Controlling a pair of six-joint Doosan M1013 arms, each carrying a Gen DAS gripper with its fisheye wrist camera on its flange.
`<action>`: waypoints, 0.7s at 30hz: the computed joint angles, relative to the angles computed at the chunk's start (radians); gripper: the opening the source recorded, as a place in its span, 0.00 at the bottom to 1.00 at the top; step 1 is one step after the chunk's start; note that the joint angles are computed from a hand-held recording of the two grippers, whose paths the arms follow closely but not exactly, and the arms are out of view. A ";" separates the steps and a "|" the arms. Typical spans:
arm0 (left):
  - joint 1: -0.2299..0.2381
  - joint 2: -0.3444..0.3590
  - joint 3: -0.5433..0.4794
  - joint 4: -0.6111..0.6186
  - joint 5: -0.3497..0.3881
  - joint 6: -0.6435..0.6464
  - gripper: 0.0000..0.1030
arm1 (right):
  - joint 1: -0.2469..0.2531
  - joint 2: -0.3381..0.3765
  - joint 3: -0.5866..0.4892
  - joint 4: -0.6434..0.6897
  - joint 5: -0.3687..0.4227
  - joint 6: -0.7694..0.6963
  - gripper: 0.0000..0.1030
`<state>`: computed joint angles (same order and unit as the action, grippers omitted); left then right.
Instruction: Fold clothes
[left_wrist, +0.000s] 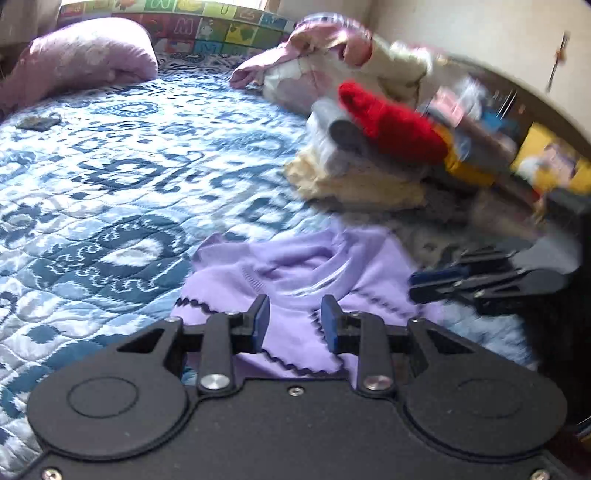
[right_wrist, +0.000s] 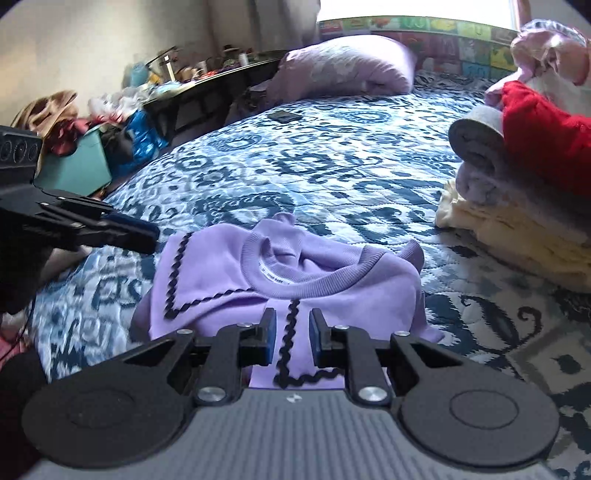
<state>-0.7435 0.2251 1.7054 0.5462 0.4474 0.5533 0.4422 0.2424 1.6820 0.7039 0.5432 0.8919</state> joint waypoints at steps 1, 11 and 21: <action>-0.011 0.018 -0.010 -0.008 0.039 0.033 0.27 | 0.005 0.006 -0.001 -0.029 -0.007 0.025 0.20; -0.002 -0.039 0.017 -0.148 0.021 0.220 0.51 | -0.028 -0.042 0.036 -0.026 0.035 -0.083 0.40; 0.119 0.043 -0.090 -0.394 0.053 0.578 0.51 | -0.043 0.077 -0.123 -0.150 0.032 -0.081 0.58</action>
<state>-0.6245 0.2681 1.6158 0.1525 0.4999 1.1314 0.3995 0.3198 1.5586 0.5535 0.5749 0.8109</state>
